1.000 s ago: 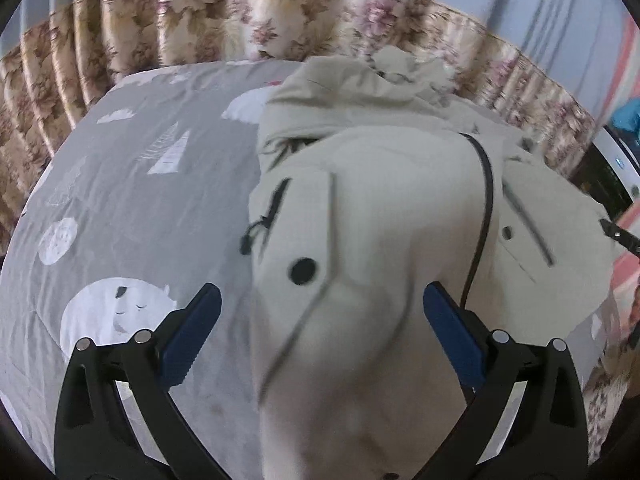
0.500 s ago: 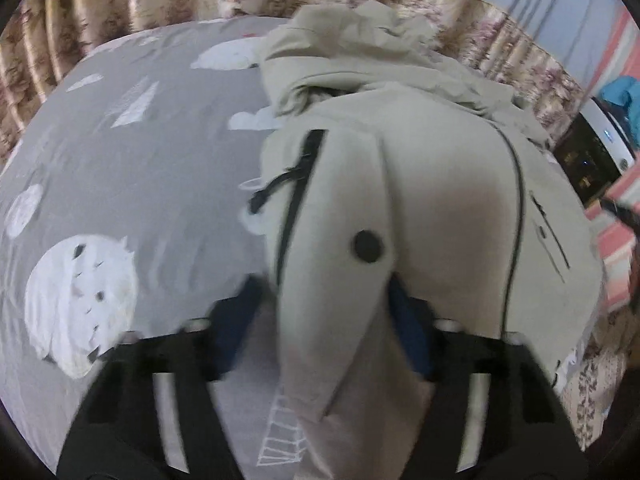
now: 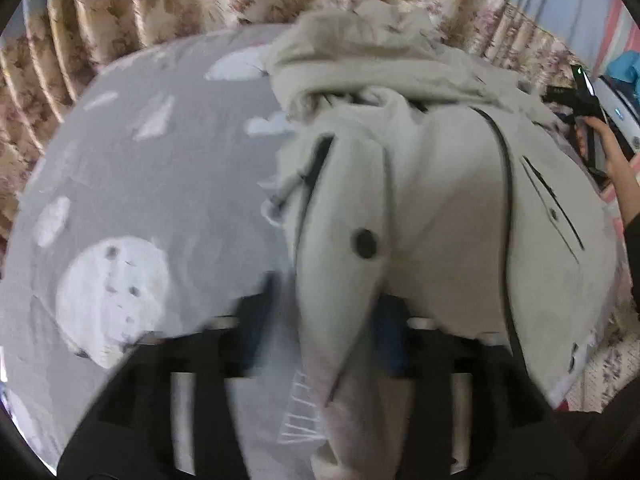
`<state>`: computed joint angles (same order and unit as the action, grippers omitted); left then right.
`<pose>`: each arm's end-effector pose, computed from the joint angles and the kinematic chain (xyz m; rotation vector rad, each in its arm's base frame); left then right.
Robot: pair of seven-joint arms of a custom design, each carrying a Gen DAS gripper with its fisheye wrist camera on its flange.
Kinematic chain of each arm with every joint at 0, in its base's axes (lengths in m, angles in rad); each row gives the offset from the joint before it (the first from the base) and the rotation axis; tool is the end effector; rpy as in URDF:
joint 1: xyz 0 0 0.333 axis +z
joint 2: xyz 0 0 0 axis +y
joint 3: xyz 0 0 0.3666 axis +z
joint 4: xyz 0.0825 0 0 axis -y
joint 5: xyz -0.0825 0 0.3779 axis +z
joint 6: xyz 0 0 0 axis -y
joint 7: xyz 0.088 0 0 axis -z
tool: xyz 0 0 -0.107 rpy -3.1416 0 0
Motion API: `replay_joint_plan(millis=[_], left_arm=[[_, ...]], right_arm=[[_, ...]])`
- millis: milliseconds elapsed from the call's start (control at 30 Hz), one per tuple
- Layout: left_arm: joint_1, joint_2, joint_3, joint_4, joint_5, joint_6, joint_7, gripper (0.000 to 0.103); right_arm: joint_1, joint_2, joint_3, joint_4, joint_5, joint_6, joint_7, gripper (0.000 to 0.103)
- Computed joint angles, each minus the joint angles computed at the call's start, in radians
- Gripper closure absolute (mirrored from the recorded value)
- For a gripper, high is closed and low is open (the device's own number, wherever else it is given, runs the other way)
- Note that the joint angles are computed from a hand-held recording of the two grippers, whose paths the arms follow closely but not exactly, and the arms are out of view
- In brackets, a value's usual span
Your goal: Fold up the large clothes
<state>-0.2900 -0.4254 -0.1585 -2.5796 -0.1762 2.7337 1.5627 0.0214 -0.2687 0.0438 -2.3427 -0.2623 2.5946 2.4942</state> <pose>0.3764 -0.1806 0.5179 -1.6467 2.2440 -0.7372 0.4809 0.0382 0.5486 -1.1632 2.4004 -0.4687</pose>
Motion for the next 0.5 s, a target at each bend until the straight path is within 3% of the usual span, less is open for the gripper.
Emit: replay_joint_plan(millis=[33,67,100,167,200,267,300,367,433,500], left_arm=[[0.04,0.004,-0.026,0.011,0.043,0.006,-0.042,0.021],[0.046,0.01,-0.024,0.021,0.046,0.007,-0.047,0.02],[0.029,0.02,-0.001,0.036,0.027,0.004,-0.03,0.018],[0.017,0.049,0.026,0.077,0.001,0.0,0.0,0.013],[0.046,0.067,0.005,0.102,0.034,0.01,-0.018,0.013],[0.073,0.106,-0.011,0.158,0.071,0.02,-0.032,0.011],[0.077,0.127,-0.009,0.192,0.07,0.027,-0.038,0.008],[0.069,0.163,0.006,0.244,0.042,0.056,-0.025,0.003],[0.101,0.213,-0.02,0.303,0.088,0.088,-0.064,0.003],[0.122,0.285,-0.043,0.39,0.144,0.083,-0.111,0.003]], right_arm=[[0.017,0.006,-0.022,-0.021,0.052,0.061,-0.017,0.047],[0.05,0.011,-0.052,-0.043,0.129,0.134,-0.074,0.083],[0.084,0.016,-0.077,-0.051,0.202,0.173,-0.145,0.099],[0.061,0.014,-0.035,-0.04,0.162,0.196,-0.17,0.1],[0.015,0.002,0.008,-0.032,0.084,0.186,-0.121,0.1],[-0.143,-0.086,0.13,-0.035,-0.141,0.178,0.083,0.1],[-0.187,-0.13,0.161,-0.035,-0.239,0.14,0.176,0.1],[-0.303,-0.247,0.274,-0.023,-0.412,-0.069,0.309,0.1],[-0.282,-0.272,0.282,-0.02,-0.426,-0.223,0.277,0.1],[-0.217,-0.26,0.238,-0.03,-0.341,-0.33,0.215,0.093]])
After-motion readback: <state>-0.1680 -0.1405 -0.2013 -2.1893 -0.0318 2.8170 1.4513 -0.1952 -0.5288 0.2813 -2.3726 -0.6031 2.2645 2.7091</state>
